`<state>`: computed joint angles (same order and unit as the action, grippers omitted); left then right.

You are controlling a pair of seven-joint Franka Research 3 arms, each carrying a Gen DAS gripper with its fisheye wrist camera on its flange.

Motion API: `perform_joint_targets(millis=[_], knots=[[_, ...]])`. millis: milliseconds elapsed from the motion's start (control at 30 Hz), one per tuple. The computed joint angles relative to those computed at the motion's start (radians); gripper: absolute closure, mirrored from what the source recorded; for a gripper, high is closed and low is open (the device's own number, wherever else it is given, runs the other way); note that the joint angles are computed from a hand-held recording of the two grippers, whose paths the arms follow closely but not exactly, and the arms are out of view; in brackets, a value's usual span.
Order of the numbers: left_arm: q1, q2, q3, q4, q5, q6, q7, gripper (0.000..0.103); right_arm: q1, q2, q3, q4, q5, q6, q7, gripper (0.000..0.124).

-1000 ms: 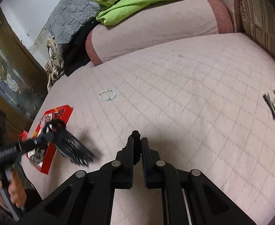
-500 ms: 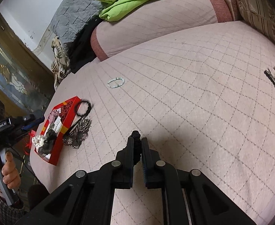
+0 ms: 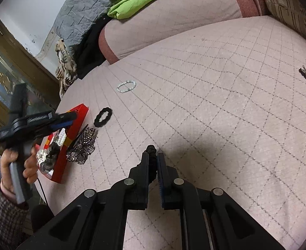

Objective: Organize jewelry

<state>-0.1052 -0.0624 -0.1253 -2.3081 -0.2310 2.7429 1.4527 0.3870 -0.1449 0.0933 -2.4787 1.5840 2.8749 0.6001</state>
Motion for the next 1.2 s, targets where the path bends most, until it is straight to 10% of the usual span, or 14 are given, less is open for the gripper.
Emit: perform_joint_targets(millis=[333,433,533,833,1200], knots=[[0.032,0.201,-0.026,0.162,0.239,-0.061,-0.117,0.066,-0.013,0.051,-0.002,0.018,-0.001,-0.034,0.011,0.115],[0.022,0.198,-0.028,0.163,0.340,-0.070,-0.136,0.095,-0.013,0.061,0.003,0.024,-0.012,-0.033,0.024,0.115],[0.035,0.170,-0.045,0.137,0.294,-0.054,-0.101,0.095,-0.009,0.060,0.009,0.028,-0.041,-0.023,0.047,0.115],[-0.008,-0.139,0.003,-0.074,0.024,0.013,0.054,0.095,0.030,-0.001,0.024,0.042,-0.119,0.038,0.109,0.115],[0.096,-0.491,0.070,-0.307,0.258,-0.007,-0.141,0.095,0.117,-0.058,0.040,0.062,-0.376,0.112,0.281,0.115]])
